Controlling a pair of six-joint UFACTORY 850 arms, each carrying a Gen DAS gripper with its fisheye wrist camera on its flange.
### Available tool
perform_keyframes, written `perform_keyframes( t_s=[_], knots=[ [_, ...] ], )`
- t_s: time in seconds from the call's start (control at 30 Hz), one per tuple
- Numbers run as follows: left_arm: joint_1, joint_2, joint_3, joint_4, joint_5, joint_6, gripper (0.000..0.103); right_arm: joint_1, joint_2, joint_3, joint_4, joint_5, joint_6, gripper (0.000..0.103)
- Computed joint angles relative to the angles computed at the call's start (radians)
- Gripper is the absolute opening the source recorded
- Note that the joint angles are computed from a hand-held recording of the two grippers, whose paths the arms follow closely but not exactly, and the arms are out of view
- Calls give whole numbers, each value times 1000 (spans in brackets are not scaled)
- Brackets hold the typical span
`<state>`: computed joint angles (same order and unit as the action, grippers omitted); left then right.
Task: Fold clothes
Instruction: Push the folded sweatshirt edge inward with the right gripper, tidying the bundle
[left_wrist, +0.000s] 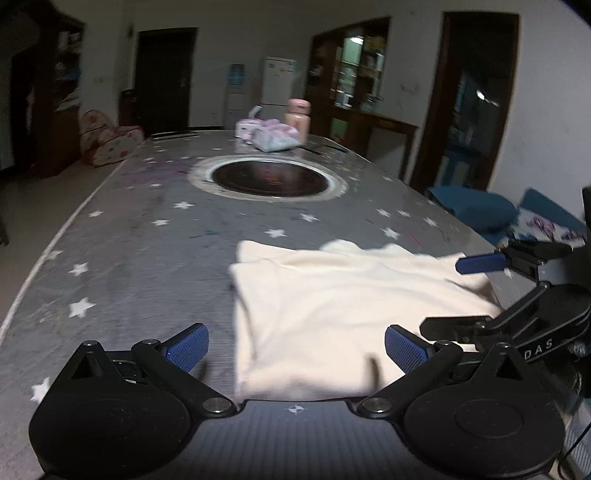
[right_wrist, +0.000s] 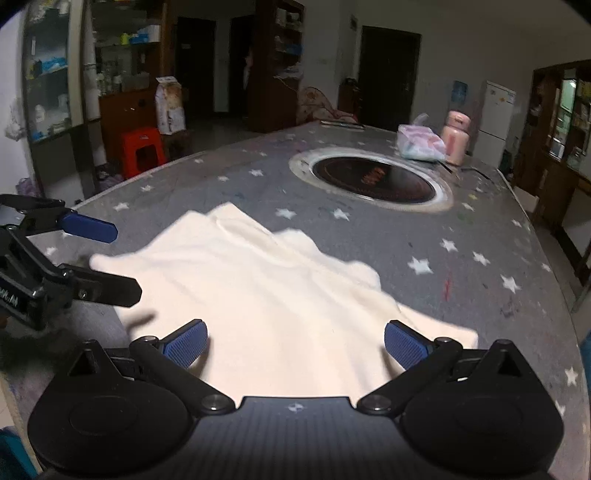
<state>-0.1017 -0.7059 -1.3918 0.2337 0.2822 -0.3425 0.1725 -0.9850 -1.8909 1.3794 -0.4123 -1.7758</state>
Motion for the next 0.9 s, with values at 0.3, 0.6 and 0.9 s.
perform_keyframes(
  t_s=[0.3, 0.6, 0.9],
  knots=[
    [2, 23, 25, -155, -2, 139, 103, 5, -126, -220, -335, -124, 406, 103],
    [5, 26, 32, -106, 6, 69, 103, -2, -315, -575, -514, -306, 670, 103],
    [9, 32, 42, -116, 6, 57, 103, -7, -373, -698, -511, -377, 741, 103]
  ],
)
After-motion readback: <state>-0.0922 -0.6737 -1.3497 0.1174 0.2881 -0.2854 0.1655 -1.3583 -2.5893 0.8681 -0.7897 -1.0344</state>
